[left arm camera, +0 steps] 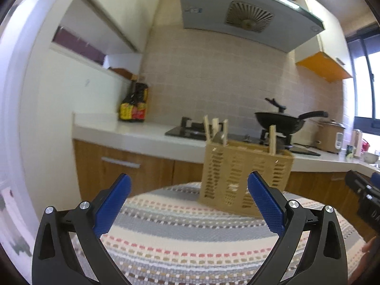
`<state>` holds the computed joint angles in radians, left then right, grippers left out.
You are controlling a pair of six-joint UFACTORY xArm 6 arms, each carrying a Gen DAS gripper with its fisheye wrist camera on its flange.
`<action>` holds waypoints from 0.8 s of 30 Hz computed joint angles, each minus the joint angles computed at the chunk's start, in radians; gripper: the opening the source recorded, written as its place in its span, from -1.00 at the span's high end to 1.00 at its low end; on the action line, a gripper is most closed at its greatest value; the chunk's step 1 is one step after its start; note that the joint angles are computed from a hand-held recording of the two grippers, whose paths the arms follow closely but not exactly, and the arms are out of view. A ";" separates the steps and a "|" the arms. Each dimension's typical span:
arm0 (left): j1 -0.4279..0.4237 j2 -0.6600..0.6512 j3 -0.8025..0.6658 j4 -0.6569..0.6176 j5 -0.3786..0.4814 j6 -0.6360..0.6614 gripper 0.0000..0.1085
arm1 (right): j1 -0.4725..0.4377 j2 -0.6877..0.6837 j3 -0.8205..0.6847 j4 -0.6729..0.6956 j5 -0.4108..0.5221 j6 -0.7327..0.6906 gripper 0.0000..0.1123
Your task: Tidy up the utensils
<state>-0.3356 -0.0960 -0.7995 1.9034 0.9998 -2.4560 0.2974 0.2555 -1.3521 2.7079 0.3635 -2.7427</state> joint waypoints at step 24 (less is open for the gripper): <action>0.049 0.009 -0.020 -0.003 -0.123 0.040 -0.76 | 0.022 0.082 -0.101 -0.268 -0.098 0.266 -0.69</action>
